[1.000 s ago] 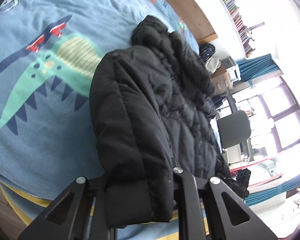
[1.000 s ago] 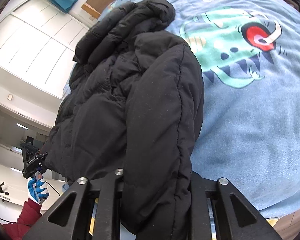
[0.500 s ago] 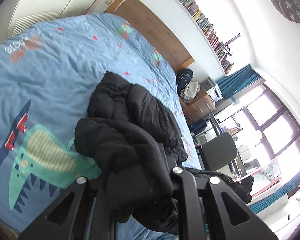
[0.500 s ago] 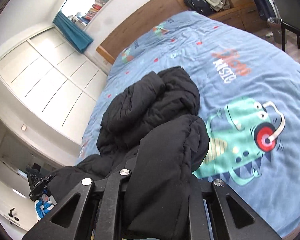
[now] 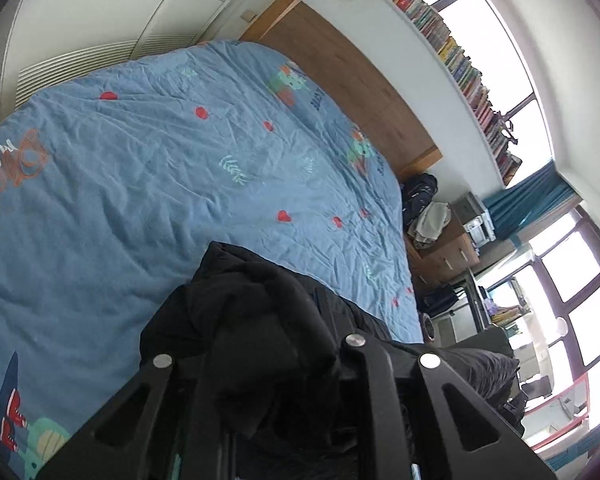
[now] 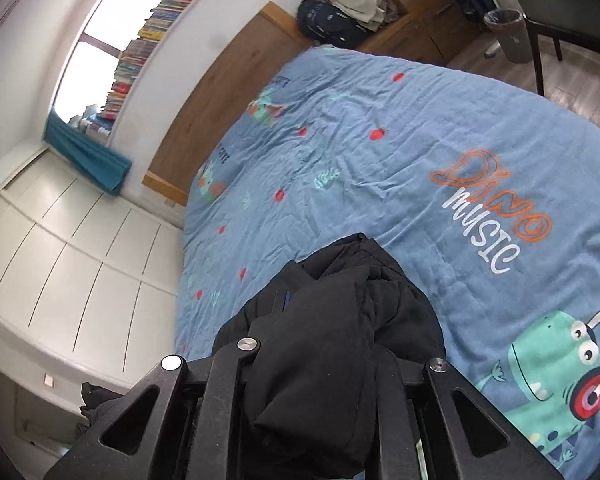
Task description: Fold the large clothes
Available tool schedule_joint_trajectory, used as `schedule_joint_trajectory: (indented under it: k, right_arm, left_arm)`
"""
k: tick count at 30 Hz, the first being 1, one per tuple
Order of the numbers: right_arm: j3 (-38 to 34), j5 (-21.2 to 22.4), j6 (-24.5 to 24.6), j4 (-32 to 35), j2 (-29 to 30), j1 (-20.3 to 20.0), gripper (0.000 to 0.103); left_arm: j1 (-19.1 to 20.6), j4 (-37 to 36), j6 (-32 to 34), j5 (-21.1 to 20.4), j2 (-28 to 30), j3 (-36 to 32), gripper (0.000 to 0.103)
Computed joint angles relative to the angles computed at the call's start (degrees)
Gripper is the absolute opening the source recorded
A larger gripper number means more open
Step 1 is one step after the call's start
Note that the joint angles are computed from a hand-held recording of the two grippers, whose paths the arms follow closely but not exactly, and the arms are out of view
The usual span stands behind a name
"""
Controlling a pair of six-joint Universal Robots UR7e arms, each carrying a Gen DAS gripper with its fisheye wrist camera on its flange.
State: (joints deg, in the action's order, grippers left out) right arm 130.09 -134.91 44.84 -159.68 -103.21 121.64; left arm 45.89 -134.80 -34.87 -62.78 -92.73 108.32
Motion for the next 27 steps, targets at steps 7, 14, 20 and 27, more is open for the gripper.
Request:
schedule_joint_trajectory:
  k: [7, 14, 20, 27]
  right_arm:
    - [-2.3, 6.5, -2.9, -5.6, 7.7, -14.4, 0.019]
    - [-3.2, 11.0, -4.1, -10.1, 14.2, -22.6, 0.028]
    - [-2.0, 14.9, -4.3, -14.5, 15.0, -25.1, 0.053]
    - [-2.4, 12.9, -5.3, -15.5, 11.4, -22.0, 0.086]
  left_arm:
    - [9.7, -6.7, 3.8, -1.8, 17.3, -7.0, 0.018]
    - [15.3, -8.3, 6.5, -6.1, 26.8, -11.9, 0.028]
    - [16.9, -8.6, 4.6, -9.7, 27.5, -13.0, 0.039]
    - [15.2, -8.6, 2.4, -12.8, 22.9, -14.8, 0.063]
